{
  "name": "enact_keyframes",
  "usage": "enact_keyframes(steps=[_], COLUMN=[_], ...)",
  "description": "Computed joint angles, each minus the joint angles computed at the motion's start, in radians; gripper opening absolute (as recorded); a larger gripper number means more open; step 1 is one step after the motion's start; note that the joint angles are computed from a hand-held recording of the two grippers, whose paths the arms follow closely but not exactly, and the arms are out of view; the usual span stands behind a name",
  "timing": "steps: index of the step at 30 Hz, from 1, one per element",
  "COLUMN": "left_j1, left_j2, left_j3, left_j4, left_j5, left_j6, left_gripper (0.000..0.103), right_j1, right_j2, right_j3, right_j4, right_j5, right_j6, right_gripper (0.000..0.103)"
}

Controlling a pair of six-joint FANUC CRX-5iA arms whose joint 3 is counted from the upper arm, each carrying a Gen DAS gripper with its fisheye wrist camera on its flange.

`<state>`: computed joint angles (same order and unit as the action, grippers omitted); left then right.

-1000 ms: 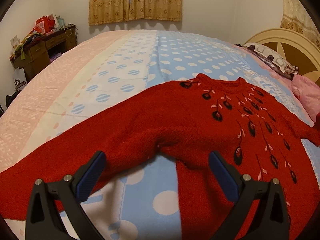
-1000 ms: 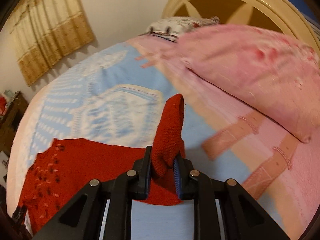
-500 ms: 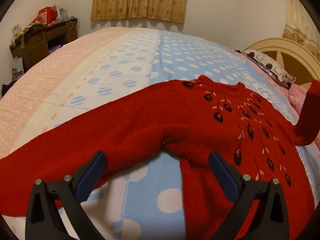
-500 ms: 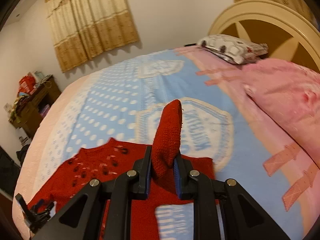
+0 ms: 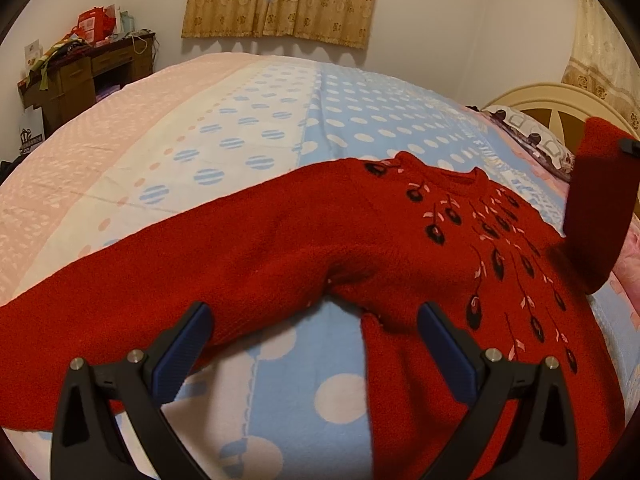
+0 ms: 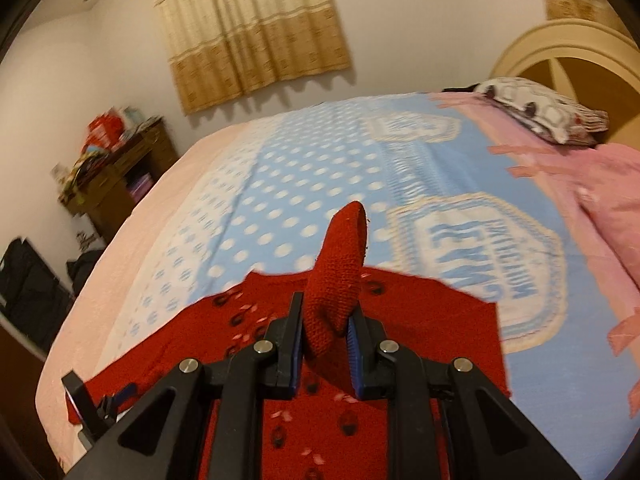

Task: Fold small clothes
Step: 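Close the right gripper on the sleeve cuff and lift it, then carry the sleeve across the sweater body and open the right gripper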

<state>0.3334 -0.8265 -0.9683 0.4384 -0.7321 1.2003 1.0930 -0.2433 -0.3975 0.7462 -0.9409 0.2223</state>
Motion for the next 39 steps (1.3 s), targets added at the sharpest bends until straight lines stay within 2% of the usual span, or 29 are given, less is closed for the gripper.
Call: enact_keyframes(steps=[6, 10, 11, 12, 13, 15, 18, 20, 22, 24, 28, 33, 37, 39], left_j1=[0.003, 0.025, 0.032, 0.039, 0.044, 0.051, 0.075, 0.094, 0.096, 0.053, -0.068, -0.28, -0.364, -0.394], left_j2=[-0.001, -0.007, -0.007, -0.009, -0.012, -0.026, -0.049, -0.062, -0.078, -0.073, -0.014, 0.175, 0.321, 0.376], left_j3=[-0.002, -0.013, -0.016, -0.019, -0.021, -0.025, -0.03, -0.02, -0.007, 0.038, 0.123, 0.24, 0.293, 0.309], left_j4=[0.001, 0.024, 0.034, 0.042, 0.045, 0.054, 0.082, 0.094, 0.098, 0.04, -0.034, -0.163, -0.165, -0.164], left_j5=[-0.003, -0.016, -0.022, -0.025, -0.027, -0.032, -0.058, -0.096, -0.124, -0.134, -0.116, -0.035, -0.028, -0.017], left_j6=[0.007, -0.008, -0.016, -0.025, -0.027, -0.033, -0.061, -0.084, -0.108, -0.092, -0.048, 0.086, 0.15, 0.176], left_gripper=[0.103, 0.103, 0.103, 0.103, 0.103, 0.103, 0.103, 0.103, 0.103, 0.103, 0.102, 0.082, 0.072, 0.058], right_j1=[0.029, 0.038, 0.041, 0.041, 0.042, 0.055, 0.089, 0.116, 0.152, 0.193, 0.248, 0.292, 0.305, 0.305], right_j2=[0.091, 0.15, 0.162, 0.169, 0.173, 0.171, 0.123, 0.091, 0.066, 0.032, -0.035, -0.069, -0.08, -0.073], right_j3=[0.0, 0.002, -0.002, -0.006, -0.011, -0.032, -0.096, -0.137, -0.17, -0.215, -0.292, -0.336, -0.357, -0.357], right_j4=[-0.008, -0.075, -0.088, -0.118, -0.159, -0.17, -0.177, -0.147, -0.122, -0.093, -0.075, -0.048, -0.013, -0.027], right_j5=[0.067, 0.131, 0.143, 0.16, 0.181, 0.186, 0.186, 0.151, 0.076, -0.005, -0.054, -0.071, -0.071, -0.068], right_j6=[-0.009, 0.024, 0.025, 0.045, 0.072, 0.062, 0.06, 0.035, 0.017, -0.014, -0.074, -0.127, -0.162, -0.156], right_gripper=[0.019, 0.023, 0.027, 0.039, 0.056, 0.068, 0.068, 0.068, 0.068, 0.068, 0.068, 0.068, 0.073, 0.074])
